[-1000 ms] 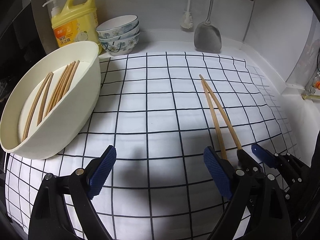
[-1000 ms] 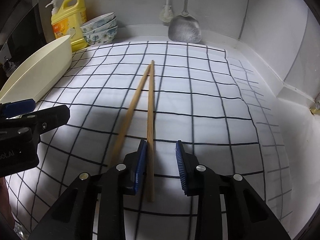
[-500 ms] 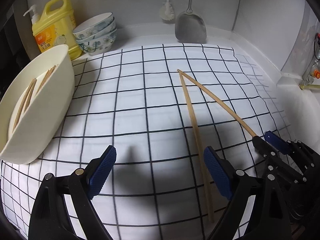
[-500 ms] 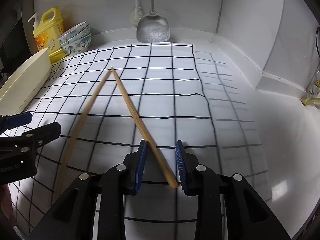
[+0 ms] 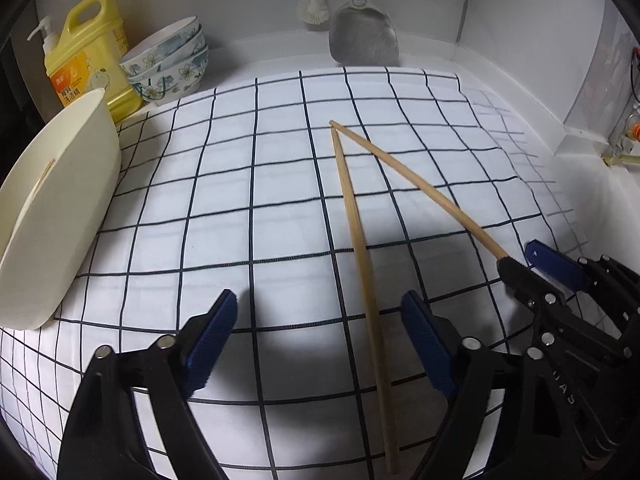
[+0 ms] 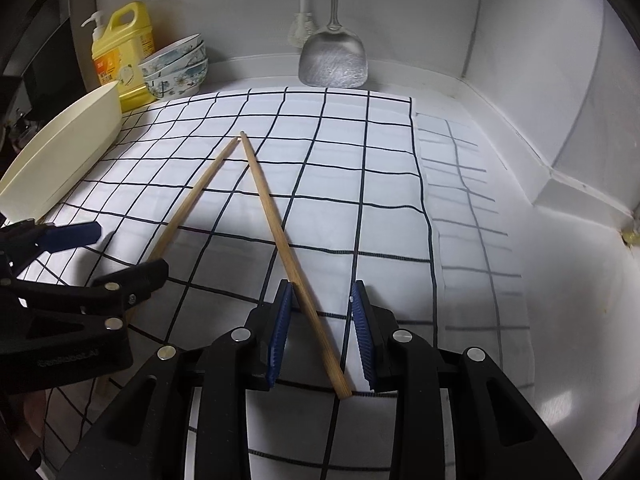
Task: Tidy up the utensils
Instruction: 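Spread the two remaining chopsticks apart with the right tool, then close the left tool on one chopstick while the right tool grasps the other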
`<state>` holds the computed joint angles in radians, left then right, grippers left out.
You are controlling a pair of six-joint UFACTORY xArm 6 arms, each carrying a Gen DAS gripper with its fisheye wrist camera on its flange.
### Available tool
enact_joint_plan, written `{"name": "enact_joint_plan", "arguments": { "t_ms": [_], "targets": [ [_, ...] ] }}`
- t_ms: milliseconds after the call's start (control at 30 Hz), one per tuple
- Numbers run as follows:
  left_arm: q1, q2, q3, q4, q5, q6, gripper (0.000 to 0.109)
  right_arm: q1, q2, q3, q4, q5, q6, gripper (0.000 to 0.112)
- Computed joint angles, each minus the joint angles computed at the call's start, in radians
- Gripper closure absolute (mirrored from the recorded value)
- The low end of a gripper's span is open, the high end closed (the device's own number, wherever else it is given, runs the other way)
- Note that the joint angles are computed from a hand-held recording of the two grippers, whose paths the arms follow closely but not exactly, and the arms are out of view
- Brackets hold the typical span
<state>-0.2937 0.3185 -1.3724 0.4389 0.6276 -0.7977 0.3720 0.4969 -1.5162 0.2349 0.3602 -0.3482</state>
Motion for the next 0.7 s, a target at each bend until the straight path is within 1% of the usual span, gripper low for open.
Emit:
{"name": "enact_joint_plan", "arguments": {
  "t_ms": [167, 367, 433, 467, 533, 567, 633, 667, 700],
  "targets": [
    [0.000, -0.007, 0.021, 0.039, -0.022, -0.046, 0.032, 0.000, 0.014, -0.022, 0.021, 0.008, -0.038, 0.083],
    [-0.001, -0.012, 0.032, 0.046, -0.042, -0.055, 0.042, 0.003, 0.022, -0.035, 0.019, 0.015, -0.049, 0.083],
    [-0.002, -0.014, 0.034, 0.047, -0.048, -0.053, 0.051, 0.004, 0.024, -0.038, 0.018, 0.016, -0.051, 0.083],
    [-0.002, -0.016, 0.037, 0.048, -0.053, -0.051, 0.054, 0.005, 0.025, -0.039, 0.019, 0.017, -0.053, 0.084],
    [-0.003, -0.019, 0.042, 0.052, -0.065, -0.050, 0.070, 0.006, 0.028, -0.045, 0.027, 0.021, -0.066, 0.086],
    [-0.003, -0.020, 0.045, 0.055, -0.069, -0.051, 0.075, 0.008, 0.027, -0.043, 0.033, 0.020, -0.074, 0.089],
    [-0.002, -0.024, 0.051, 0.053, -0.078, -0.048, 0.093, 0.013, 0.024, -0.037, 0.035, 0.015, -0.092, 0.096],
    [-0.001, -0.026, 0.053, 0.050, -0.080, -0.044, 0.096, 0.016, 0.021, -0.031, 0.027, 0.010, -0.091, 0.101],
    [0.000, -0.027, 0.055, 0.041, -0.083, -0.035, 0.101, 0.019, 0.017, -0.023, 0.003, 0.000, -0.077, 0.102]
  ]
}}
